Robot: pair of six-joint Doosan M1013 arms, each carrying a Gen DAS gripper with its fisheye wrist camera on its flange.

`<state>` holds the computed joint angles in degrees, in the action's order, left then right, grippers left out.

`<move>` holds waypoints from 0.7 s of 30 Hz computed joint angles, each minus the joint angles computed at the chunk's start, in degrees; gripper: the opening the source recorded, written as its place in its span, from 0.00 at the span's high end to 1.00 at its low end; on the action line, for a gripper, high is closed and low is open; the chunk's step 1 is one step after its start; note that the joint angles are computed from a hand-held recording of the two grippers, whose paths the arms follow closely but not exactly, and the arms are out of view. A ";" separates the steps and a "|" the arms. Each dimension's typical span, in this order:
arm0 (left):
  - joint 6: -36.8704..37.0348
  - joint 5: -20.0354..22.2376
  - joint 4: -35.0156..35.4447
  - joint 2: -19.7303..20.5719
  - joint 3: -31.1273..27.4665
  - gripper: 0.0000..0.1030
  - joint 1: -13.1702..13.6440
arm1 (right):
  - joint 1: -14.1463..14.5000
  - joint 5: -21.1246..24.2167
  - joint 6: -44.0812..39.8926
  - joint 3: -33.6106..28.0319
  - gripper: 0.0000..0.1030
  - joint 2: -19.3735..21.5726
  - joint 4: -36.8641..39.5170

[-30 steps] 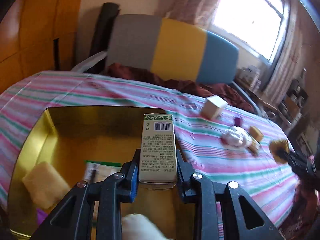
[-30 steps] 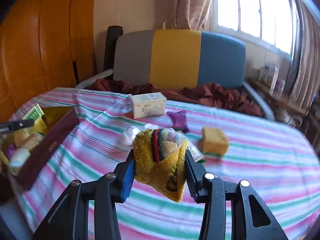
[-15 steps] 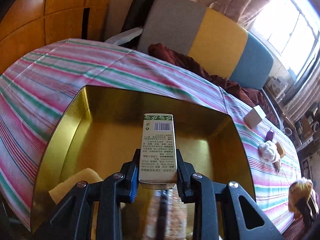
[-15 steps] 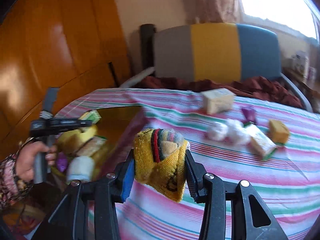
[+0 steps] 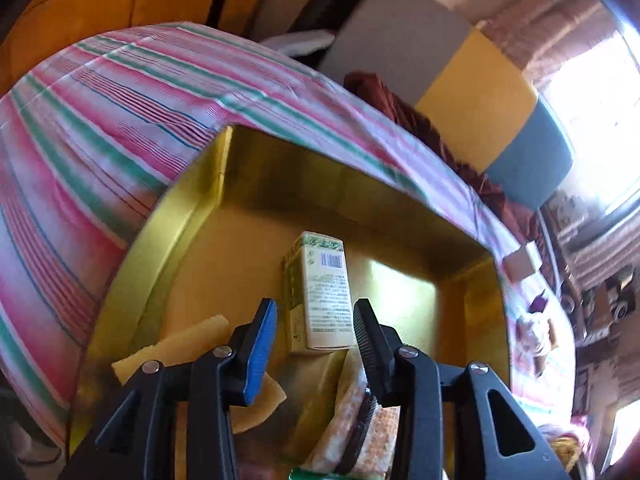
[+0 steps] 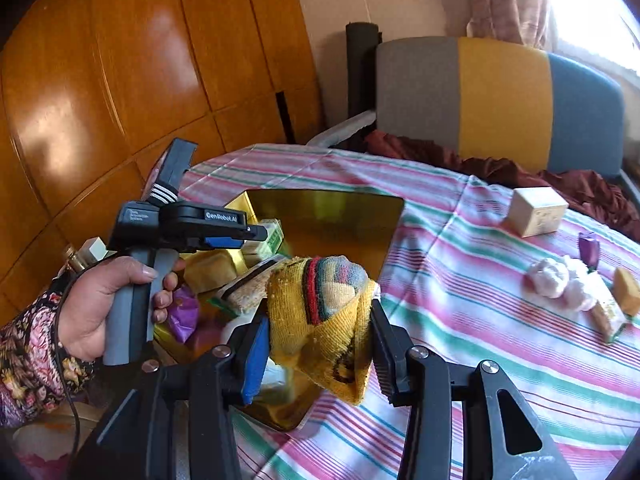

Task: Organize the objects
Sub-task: 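Carry the green carton and the yellow knit toy to the gold tray with both tools, then release the green carton into the tray with the left tool while the right tool releases the toy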

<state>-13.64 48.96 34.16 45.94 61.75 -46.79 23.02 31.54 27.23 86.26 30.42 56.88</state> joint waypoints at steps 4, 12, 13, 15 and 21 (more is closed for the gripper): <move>-7.20 4.77 9.75 -1.36 1.51 0.61 -1.97 | 1.04 0.50 3.82 -1.45 0.56 0.92 -4.02; -16.18 8.21 16.68 -3.74 4.19 0.61 -3.08 | 2.83 0.22 11.85 -4.34 0.56 2.77 -12.02; -16.45 8.07 16.76 -3.92 4.39 0.61 -3.05 | 2.98 0.25 13.02 -4.68 0.56 3.00 -12.89; -17.17 7.63 16.83 -4.25 4.83 0.61 -2.95 | 3.39 0.29 16.23 -5.71 0.56 3.67 -15.24; -19.35 7.26 18.30 -4.81 5.30 0.61 -3.13 | 4.67 -1.14 24.09 -8.21 0.51 5.38 -21.87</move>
<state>-32.99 56.23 52.46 41.14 67.05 -49.92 27.70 30.40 51.32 78.06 35.79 35.01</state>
